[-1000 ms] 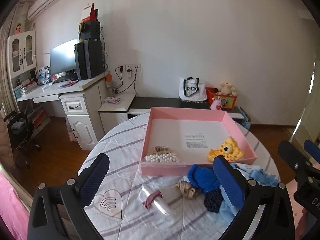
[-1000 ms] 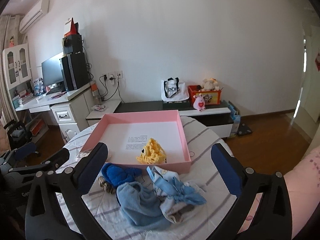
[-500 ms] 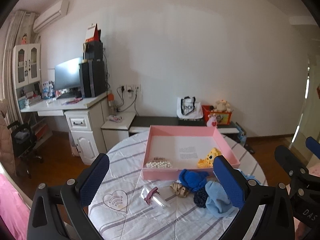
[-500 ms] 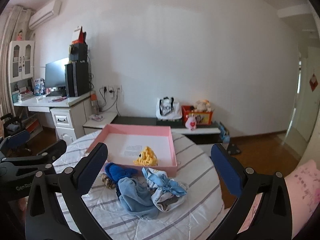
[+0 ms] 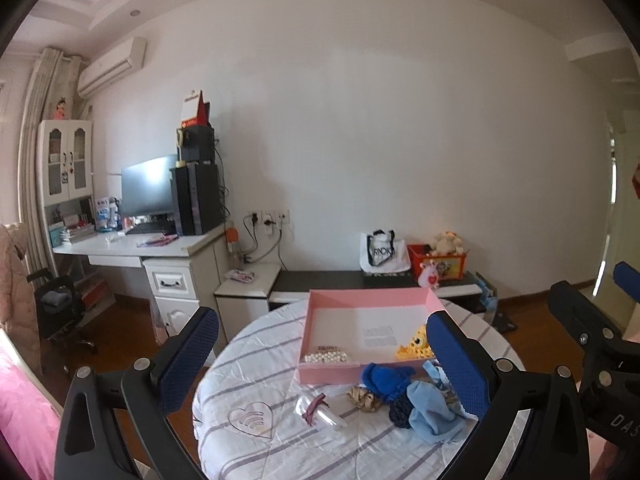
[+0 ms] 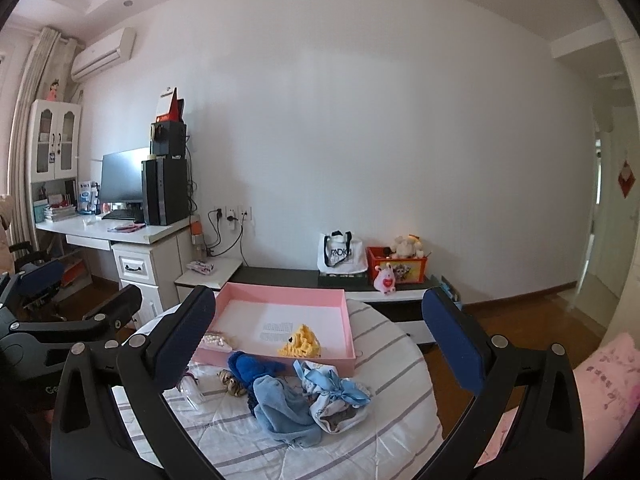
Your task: Organize soft objects
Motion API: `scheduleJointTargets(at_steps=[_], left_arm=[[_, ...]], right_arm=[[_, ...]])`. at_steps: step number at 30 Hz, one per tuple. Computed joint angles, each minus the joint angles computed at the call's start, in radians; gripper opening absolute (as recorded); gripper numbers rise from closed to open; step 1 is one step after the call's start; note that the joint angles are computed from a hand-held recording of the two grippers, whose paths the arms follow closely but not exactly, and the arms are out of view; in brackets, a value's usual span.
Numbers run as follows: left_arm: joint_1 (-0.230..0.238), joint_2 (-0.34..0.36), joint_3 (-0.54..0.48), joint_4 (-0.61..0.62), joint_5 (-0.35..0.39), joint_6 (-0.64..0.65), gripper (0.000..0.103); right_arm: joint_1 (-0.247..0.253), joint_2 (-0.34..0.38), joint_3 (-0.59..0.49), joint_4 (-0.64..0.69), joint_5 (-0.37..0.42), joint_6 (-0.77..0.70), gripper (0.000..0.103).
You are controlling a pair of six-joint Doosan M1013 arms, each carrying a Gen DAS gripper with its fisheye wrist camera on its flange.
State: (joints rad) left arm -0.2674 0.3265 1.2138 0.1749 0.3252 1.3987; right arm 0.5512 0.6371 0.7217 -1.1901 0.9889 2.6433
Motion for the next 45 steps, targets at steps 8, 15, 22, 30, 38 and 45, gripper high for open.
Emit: scheduleJointTargets(at_steps=[8, 15, 22, 30, 38, 45], left_arm=[[-0.006, -0.024, 0.049, 0.116, -0.054, -0.127, 0.103], [-0.006, -0.027, 0.058, 0.149, -0.074, -0.164, 0.103], [-0.007, -0.024, 0.053, 0.131, -0.070, -0.147, 0.103], [-0.007, -0.017, 0.046, 0.121, -0.065, -0.135, 0.103], [-0.005, -0.014, 0.040, 0.103, -0.045, -0.112, 0.103], [0.000, 0.003, 0.016, 0.051, -0.014, -0.058, 0.103]], right_arm=[[0.009, -0.014, 0.023, -0.032, -0.019, 0.017, 0.103], [0.016, -0.022, 0.035, -0.052, -0.026, 0.032, 0.103], [0.016, -0.024, 0.038, -0.053, -0.026, 0.034, 0.103], [0.017, -0.022, 0.036, -0.050, -0.019, 0.031, 0.103], [0.011, -0.012, 0.015, -0.020, -0.010, 0.004, 0.103], [0.004, 0.001, -0.005, 0.018, -0.001, -0.025, 0.103]])
